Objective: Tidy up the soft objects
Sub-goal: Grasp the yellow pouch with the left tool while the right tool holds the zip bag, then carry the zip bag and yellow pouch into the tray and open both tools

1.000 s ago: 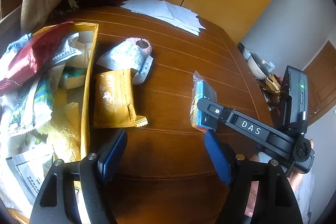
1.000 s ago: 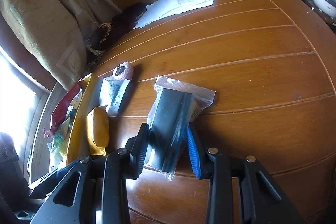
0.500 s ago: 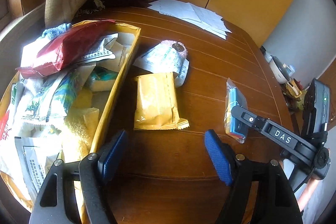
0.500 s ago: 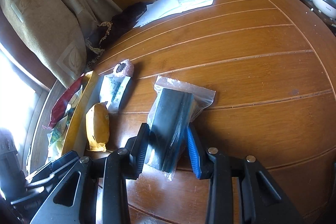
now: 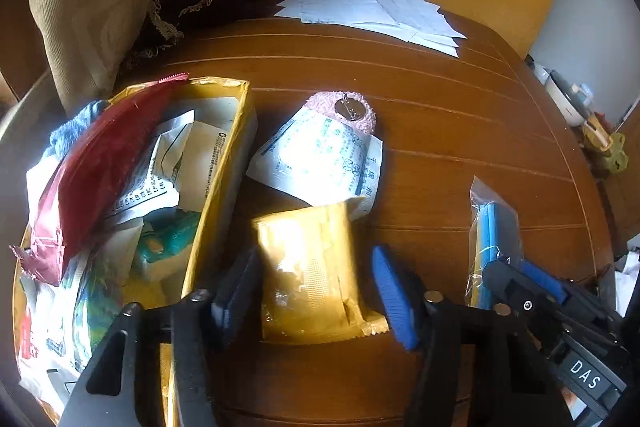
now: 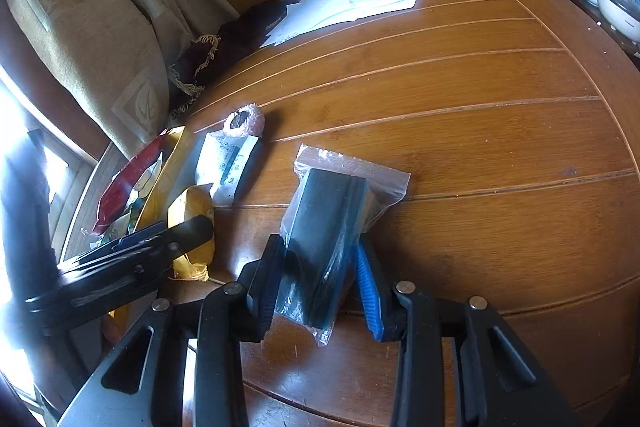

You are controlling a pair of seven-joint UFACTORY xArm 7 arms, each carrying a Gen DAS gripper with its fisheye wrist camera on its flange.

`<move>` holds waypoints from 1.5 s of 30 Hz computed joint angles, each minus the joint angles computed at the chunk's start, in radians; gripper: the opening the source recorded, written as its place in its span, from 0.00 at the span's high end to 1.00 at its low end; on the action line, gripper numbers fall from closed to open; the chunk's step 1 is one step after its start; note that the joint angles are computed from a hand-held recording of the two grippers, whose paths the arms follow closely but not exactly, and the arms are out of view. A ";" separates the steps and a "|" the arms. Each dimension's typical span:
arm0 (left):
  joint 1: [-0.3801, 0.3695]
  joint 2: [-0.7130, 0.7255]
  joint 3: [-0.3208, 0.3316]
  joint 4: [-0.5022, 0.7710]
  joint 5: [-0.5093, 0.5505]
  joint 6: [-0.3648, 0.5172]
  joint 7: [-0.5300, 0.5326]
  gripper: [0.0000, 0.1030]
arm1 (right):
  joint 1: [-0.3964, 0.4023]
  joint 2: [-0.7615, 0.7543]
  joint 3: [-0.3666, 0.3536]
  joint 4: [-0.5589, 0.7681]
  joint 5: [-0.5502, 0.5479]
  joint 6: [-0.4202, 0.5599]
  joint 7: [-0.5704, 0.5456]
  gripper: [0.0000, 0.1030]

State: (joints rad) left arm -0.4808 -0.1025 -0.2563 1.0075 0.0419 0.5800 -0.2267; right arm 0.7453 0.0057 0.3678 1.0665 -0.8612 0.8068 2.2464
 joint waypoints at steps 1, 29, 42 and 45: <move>-0.001 -0.001 0.002 -0.003 -0.008 0.001 0.005 0.54 | 0.000 0.001 0.000 0.001 0.000 0.000 0.000 0.66; 0.069 -0.537 0.268 -0.305 -0.606 0.068 0.418 0.56 | 0.211 0.294 -0.080 0.476 -0.223 0.129 -0.136 0.66; 0.149 -0.440 0.386 -0.288 -0.599 0.045 0.520 0.56 | 0.362 0.783 -0.163 1.236 -0.009 0.203 -0.727 0.67; 0.165 -0.434 0.377 -0.305 -0.609 0.070 0.556 0.55 | 0.399 0.907 -0.193 1.442 0.058 0.300 -0.822 0.67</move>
State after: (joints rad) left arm -0.3162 -0.5365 0.1204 0.7022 -0.5674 0.6496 0.3294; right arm 1.1445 0.9122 0.1752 2.5080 -0.8036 1.1064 1.4244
